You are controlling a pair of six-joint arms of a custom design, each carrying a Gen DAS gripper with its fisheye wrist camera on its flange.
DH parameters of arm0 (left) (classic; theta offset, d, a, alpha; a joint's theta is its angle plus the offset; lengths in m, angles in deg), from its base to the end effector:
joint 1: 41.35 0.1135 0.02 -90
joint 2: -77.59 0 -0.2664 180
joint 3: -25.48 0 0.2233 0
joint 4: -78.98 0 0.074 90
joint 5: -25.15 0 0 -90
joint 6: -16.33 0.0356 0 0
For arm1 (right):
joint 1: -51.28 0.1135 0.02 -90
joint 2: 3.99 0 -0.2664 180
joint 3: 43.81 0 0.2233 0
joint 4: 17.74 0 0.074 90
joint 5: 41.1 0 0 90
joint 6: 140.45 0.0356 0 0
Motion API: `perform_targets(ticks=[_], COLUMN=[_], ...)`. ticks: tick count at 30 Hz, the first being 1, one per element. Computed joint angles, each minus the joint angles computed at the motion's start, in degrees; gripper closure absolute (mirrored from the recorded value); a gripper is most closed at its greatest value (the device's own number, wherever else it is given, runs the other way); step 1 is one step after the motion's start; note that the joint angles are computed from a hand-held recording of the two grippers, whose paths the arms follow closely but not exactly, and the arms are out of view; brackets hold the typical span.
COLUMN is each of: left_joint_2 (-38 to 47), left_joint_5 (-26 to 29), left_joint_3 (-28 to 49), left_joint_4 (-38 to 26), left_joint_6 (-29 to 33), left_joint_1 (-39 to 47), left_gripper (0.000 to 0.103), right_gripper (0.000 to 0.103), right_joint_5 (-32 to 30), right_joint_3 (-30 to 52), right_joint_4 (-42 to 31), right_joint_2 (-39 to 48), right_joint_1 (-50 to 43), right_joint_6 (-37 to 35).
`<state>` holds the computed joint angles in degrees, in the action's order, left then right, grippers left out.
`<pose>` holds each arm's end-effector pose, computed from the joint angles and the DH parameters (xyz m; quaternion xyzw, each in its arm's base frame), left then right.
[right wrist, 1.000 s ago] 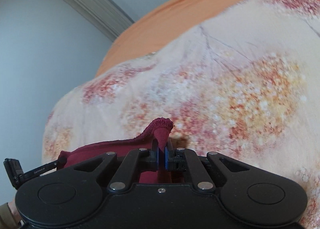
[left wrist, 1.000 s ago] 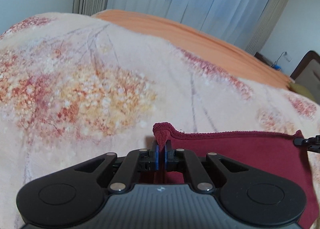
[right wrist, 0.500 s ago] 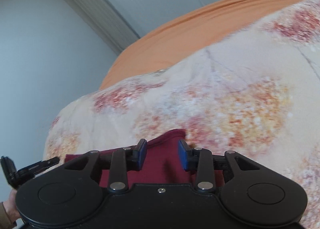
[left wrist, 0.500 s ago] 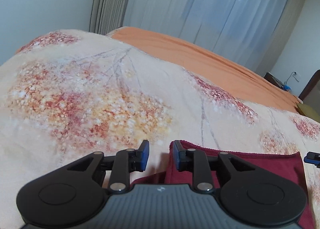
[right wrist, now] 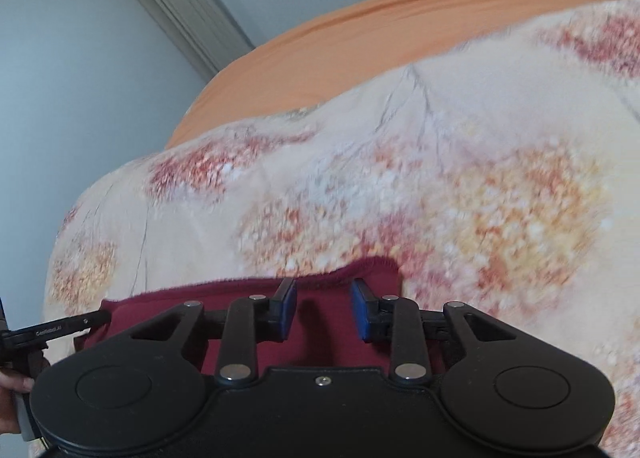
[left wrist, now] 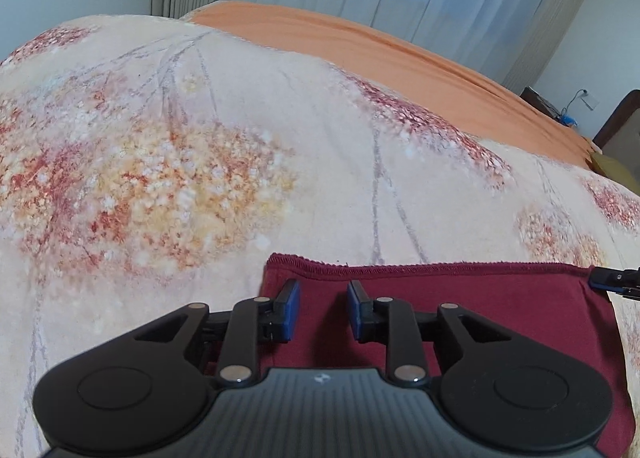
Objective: Fold small clothes
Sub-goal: 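Open both grippers and lift them off the folded shirt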
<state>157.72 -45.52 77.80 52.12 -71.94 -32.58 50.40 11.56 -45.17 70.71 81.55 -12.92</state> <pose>0.2331 0.0240 0.1840 -0.0068 0.9407 -0.1319 0.3125 0.2039 0.1179 0.2167 0.0637 0.9274 0.1954 0.3126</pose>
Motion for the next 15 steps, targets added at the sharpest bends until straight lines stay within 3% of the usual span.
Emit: perform_targets(ticks=[1, 6, 11, 13, 15], left_joint_2=[-0.23, -3.24, -8.51, -11.12, -13.98], left_joint_5=[0.21, 1.35, 2.69, 3.29, 4.03], left_joint_3=[0.33, 1.02, -0.39, -1.39, -2.61], left_joint_4=[-0.50, -3.51, -7.14, -9.15, -11.04], left_joint_6=[-0.16, -0.39, -0.61, -0.09, 0.55], left_joint_1=[0.14, 0.32, -0.23, -0.53, -0.91], left_gripper=[0.075, 0.068, 0.059, 0.056, 0.049], right_gripper=[0.062, 0.055, 0.038, 0.026, 0.025], right_joint_5=[0.48, 1.39, 2.84, 3.84, 4.62], right_joint_3=[0.62, 3.74, 5.66, 6.38, 7.32], right_joint_4=[-0.58, -2.18, -1.21, -0.79, -0.52], right_joint_2=[-0.59, -1.26, 1.78, 3.66, 5.79], right_joint_1=[0.52, 7.08, 16.25, 19.68, 22.37], right_joint_6=[-0.30, -0.57, 2.92, 3.78, 4.37])
